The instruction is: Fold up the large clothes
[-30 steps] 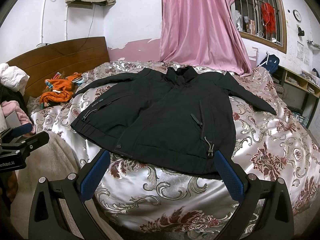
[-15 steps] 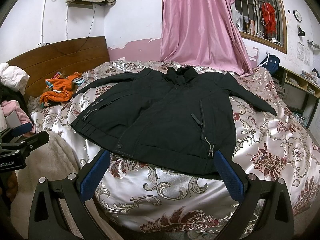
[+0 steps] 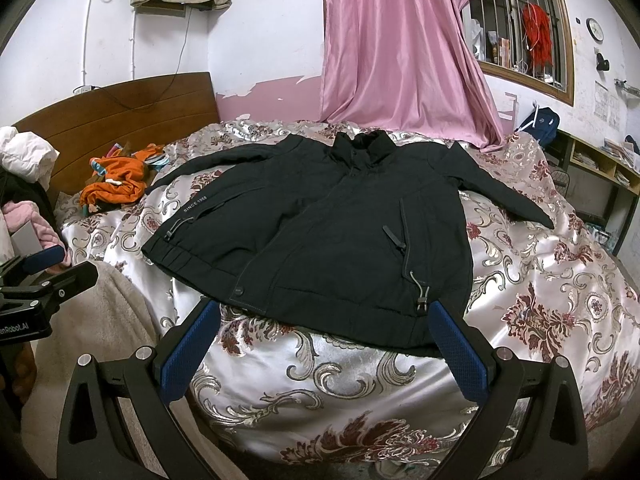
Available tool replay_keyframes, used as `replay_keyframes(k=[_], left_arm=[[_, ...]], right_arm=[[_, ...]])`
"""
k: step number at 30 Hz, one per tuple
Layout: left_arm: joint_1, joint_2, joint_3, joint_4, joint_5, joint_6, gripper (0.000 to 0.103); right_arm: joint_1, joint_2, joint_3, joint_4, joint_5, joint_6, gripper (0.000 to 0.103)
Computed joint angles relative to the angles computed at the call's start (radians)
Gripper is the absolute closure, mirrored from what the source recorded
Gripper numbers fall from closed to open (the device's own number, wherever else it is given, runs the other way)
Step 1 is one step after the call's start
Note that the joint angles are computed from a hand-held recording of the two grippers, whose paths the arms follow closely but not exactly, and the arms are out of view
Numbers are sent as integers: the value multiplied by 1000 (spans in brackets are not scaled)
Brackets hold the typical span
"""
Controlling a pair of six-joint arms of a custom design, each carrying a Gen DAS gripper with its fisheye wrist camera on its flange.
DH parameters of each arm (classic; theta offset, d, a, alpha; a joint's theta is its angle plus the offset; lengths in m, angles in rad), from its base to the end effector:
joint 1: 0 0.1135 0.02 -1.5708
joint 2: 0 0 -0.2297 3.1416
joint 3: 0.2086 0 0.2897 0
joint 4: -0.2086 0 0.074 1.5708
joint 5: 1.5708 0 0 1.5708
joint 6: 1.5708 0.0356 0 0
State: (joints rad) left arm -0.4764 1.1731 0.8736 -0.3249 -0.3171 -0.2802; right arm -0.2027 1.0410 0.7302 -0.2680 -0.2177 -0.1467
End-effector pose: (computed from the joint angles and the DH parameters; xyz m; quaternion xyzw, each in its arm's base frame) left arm 0.2779 -0.1309 0.2359 0.0145 0.8818 -0.0356 0.4701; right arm 0.2789 -0.0495 0.2227 -0.0272 0.8754 0.0119 0.4825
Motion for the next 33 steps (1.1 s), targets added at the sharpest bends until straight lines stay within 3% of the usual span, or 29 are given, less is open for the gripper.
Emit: replay_keyframes(k=[27, 33], left_arm=[[3, 10, 14, -17, 2, -6, 0], [20, 53, 65, -41, 4, 21, 0]], right_arm=[[-4, -3, -28, 13, -2, 4, 1], [-27, 69, 19, 14, -14, 20, 1]])
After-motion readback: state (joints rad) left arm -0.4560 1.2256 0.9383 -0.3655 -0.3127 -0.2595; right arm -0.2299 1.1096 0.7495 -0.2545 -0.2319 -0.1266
